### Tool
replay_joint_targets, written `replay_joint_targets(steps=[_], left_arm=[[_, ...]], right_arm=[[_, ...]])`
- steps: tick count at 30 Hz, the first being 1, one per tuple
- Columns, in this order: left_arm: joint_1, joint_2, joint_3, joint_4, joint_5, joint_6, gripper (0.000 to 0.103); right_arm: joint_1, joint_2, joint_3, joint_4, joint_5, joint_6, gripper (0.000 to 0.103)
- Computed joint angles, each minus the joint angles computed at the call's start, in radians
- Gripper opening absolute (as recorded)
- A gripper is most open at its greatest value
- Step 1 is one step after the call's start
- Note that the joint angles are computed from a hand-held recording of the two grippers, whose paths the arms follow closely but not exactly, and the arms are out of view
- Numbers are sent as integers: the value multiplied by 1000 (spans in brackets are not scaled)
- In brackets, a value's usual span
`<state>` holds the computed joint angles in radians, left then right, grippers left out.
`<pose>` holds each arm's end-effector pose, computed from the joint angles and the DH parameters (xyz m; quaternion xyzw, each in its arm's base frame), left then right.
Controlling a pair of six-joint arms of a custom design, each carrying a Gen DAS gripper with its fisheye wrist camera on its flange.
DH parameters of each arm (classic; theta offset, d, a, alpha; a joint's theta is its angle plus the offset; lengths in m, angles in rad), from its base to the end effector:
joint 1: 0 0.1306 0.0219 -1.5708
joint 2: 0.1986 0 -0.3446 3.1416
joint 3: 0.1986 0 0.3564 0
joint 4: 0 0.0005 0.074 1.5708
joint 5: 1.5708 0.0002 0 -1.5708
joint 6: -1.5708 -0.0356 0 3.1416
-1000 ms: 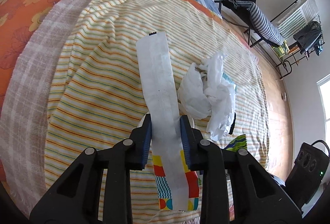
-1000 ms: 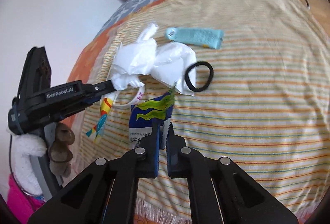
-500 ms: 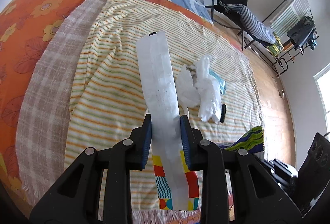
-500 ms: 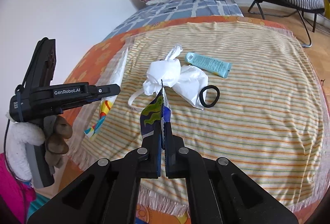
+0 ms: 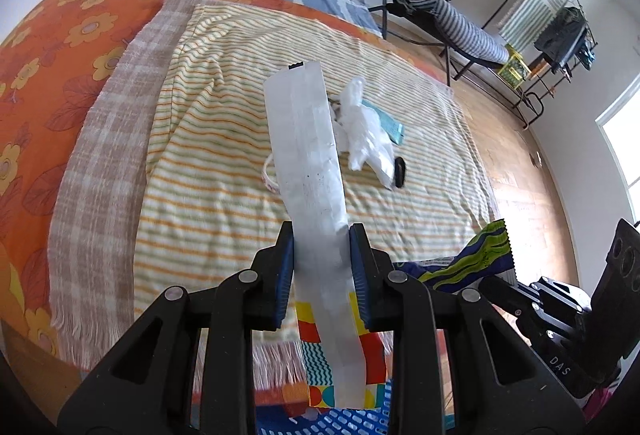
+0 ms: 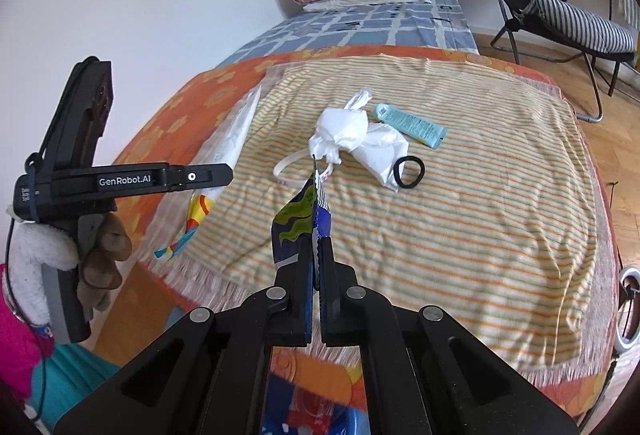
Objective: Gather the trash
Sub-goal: 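Carry the strip and snack packet over the blue basket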
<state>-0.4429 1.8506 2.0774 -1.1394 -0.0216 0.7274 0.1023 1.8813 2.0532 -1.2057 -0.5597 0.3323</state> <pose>0.5374 -0.2546 0.4298 -0.1376 0.9362 -0.1700 0.2750 0.5891 0.0790 0.4029 -0.2713 0.8891 0.2353 0.2838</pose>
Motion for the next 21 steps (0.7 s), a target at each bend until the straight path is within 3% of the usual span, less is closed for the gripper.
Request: replay_joint_targets(steps=[21], left_arm=[[-168,-238,-344,104,-114,33,26]], right_arm=[[-23,-257,-355,-5,7,170,1]])
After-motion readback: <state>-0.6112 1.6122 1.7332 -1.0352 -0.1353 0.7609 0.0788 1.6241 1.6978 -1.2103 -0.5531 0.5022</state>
